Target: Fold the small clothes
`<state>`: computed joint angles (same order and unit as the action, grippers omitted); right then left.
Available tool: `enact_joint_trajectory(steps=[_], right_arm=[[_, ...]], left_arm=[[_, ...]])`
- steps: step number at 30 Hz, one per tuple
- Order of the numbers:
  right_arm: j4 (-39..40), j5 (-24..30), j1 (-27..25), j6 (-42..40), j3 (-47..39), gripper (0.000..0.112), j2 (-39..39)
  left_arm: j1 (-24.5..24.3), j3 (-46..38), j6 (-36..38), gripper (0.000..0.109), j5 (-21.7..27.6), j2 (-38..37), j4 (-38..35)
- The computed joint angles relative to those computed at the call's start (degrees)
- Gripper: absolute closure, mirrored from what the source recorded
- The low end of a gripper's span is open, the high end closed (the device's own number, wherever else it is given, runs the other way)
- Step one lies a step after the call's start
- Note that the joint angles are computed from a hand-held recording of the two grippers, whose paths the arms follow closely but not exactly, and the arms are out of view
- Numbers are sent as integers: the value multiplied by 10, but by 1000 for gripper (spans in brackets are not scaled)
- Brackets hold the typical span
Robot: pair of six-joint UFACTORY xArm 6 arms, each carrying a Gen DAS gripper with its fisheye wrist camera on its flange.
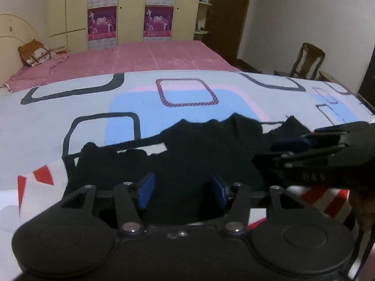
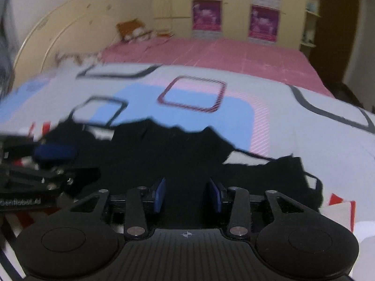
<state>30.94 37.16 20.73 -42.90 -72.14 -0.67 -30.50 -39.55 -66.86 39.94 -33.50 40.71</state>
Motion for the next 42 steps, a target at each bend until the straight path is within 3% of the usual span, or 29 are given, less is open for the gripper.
enact_joint_trajectory(steps=[5,8,12,13,15,18,23,28,35,36,38,40,42], right_arm=[[-112,-48,-55,99,13,72,0],[-92,-45,-78,81,18,72,-2],[-151,-56,-61,127,21,72,-8],[-140,-66,-59,124,34,72,-24],[-56,-73,-56,70,70,72,-73],[28,-1,-49,5,85,72,-104],[15,8,-16,1,135,72,-141],[-16,-9,-10,-19,168,72,-166],[-56,13,-99,24,174,72,-182],[-52,24,-115,26,173,72,-184],[-48,36,-142,13,180,72,-196],[-37,72,-162,-3,176,72,-205],[-68,72,-157,8,180,72,-218]], left_arm=[[-10,61,-23,56,123,-104,41],[1,77,-10,55,114,-124,36],[-12,51,-24,55,133,-102,46],[-27,44,-37,53,144,-102,56],[-64,33,-71,36,156,-104,82],[-104,5,-94,34,141,-68,92],[-152,-39,-132,37,165,4,84],[-188,-24,-154,32,212,-10,74],[-251,32,-177,27,368,-134,59],[-269,37,-179,29,400,-151,59],[-289,49,-177,34,419,-181,58],[-319,39,-183,34,456,-173,65],[-349,10,-210,35,503,-142,73]])
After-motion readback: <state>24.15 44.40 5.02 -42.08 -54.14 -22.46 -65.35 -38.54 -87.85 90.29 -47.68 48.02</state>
